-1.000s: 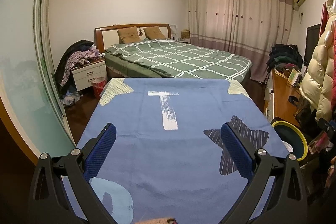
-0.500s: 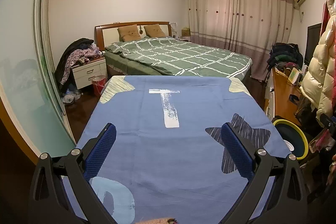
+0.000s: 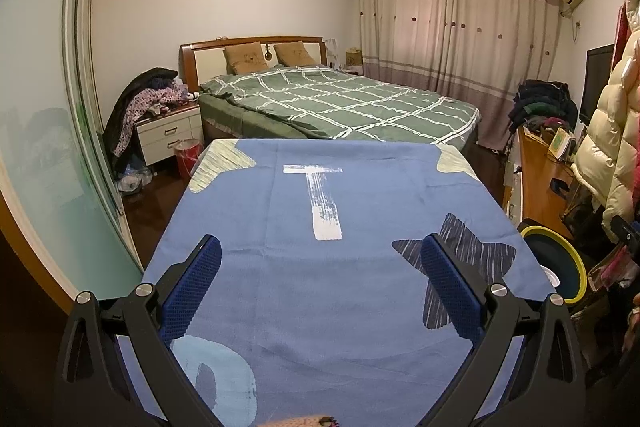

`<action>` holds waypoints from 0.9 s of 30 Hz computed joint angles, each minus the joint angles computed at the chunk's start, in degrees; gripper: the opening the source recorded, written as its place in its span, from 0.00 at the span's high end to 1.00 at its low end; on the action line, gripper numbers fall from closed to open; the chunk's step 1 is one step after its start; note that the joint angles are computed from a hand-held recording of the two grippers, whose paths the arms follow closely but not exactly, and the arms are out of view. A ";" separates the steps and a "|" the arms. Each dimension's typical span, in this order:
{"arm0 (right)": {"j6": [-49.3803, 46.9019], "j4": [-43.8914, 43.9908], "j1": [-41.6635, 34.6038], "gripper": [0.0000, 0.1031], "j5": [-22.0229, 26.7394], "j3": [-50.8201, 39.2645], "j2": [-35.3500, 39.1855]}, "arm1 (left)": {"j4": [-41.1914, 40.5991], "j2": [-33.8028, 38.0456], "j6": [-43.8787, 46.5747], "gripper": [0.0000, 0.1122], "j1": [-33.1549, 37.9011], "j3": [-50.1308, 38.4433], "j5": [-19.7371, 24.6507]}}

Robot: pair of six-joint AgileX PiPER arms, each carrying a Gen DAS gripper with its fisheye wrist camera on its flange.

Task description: Collect trash

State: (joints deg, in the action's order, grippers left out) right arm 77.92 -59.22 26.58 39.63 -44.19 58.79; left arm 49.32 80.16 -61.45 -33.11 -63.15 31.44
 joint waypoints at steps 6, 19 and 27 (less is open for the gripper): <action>-0.45 0.16 -0.62 0.07 -0.76 -0.14 0.29 | 0.43 -0.01 -0.61 0.13 0.08 0.37 -0.16; -0.79 0.21 -1.44 0.07 -1.81 -0.34 0.98 | -0.63 0.49 0.82 0.13 0.67 -0.13 -0.62; -0.66 0.33 -1.29 0.07 -1.85 -0.49 1.41 | -3.37 0.73 2.92 0.13 1.52 0.04 -2.82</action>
State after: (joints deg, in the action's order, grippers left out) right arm 77.26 -58.89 25.29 37.78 -44.68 60.20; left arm 45.95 80.89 -58.53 -31.59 -63.11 28.62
